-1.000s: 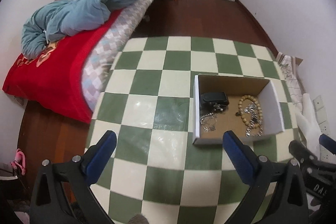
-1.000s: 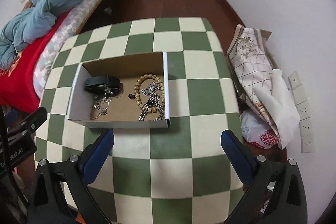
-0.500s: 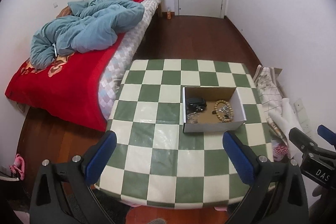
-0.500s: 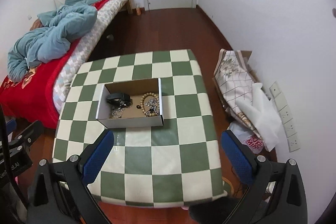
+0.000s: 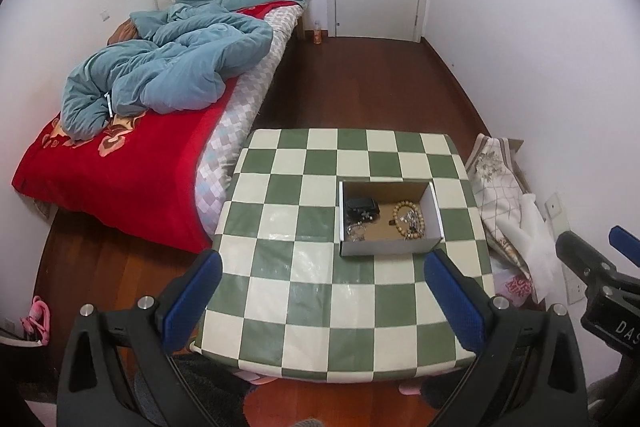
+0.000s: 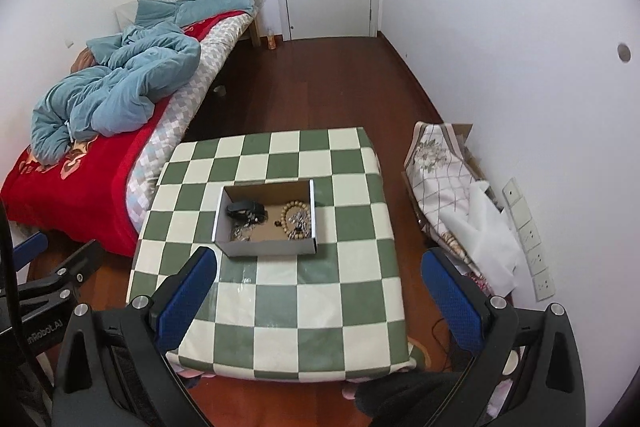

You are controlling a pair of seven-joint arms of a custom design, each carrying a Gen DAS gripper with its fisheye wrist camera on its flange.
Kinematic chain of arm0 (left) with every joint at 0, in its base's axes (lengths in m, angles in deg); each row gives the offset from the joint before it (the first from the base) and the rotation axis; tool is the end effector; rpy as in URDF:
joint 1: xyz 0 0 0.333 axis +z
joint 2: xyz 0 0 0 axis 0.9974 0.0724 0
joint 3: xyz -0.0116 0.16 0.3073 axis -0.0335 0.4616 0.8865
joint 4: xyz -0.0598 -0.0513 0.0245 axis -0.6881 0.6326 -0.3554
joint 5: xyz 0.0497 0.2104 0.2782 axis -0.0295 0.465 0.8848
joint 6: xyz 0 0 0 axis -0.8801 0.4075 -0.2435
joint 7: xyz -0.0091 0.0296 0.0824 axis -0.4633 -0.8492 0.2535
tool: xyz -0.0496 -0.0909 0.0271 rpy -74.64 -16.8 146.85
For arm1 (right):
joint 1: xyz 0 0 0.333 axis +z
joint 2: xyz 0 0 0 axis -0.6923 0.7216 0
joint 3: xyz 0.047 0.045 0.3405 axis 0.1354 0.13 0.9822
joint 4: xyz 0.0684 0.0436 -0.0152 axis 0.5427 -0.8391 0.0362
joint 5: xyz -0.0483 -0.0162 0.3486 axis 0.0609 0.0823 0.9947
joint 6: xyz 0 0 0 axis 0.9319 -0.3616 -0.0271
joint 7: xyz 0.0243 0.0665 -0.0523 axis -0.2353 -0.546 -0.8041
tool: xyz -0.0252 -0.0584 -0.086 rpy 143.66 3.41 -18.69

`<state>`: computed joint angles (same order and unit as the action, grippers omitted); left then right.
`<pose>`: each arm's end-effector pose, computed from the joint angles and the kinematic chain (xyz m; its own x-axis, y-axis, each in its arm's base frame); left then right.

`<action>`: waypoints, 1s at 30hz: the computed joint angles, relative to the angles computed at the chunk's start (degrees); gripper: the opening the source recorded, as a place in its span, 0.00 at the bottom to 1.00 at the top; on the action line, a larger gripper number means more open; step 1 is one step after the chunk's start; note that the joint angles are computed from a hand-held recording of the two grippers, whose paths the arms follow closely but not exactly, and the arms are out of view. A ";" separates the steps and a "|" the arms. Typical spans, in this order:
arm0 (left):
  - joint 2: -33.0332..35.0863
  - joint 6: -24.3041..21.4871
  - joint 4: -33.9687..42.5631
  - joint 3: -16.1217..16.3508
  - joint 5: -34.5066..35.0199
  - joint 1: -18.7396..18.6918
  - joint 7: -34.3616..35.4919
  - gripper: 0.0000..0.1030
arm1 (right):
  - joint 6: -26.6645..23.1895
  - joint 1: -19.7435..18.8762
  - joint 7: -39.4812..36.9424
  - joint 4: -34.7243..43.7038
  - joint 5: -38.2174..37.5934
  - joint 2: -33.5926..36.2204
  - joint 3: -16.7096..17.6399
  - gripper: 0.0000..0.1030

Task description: Organize jewelry

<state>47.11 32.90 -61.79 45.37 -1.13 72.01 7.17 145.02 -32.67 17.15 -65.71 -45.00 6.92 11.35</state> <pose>0.6264 -0.1770 0.7277 0.0857 -0.9962 -0.0170 -0.8048 -0.0591 -0.5906 0.6263 0.1157 0.7539 -0.0305 -0.9995 0.0052 -0.7990 0.0212 -0.6009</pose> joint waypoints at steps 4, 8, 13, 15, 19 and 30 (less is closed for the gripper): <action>3.79 -1.83 5.95 0.57 0.10 -0.39 -0.20 1.00 | -2.28 0.14 -0.47 6.06 -0.57 4.01 -0.38 1.00; 8.21 -4.15 12.68 1.46 0.34 -1.22 0.26 1.00 | -4.42 0.29 -1.23 12.24 -0.72 8.57 -0.86 1.00; 12.29 -6.39 19.01 2.46 0.08 -2.00 0.87 1.00 | -6.17 0.59 -1.50 19.35 -0.65 13.54 -1.60 1.00; 12.54 -5.92 18.96 2.78 0.28 -2.25 0.94 1.00 | -6.92 0.74 -1.66 21.67 -0.79 14.99 -2.00 1.00; 11.15 -3.12 15.30 2.94 0.74 -2.32 0.31 1.00 | -6.29 0.76 -1.59 22.03 -0.79 15.53 -2.43 1.00; 9.13 -0.44 10.65 2.52 1.64 -2.66 0.55 1.00 | 0.48 0.47 0.43 10.29 -2.52 10.31 -2.27 1.00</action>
<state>56.24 32.45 -51.15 47.89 0.51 69.34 7.72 145.50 -32.21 17.59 -55.42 -47.52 17.23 9.08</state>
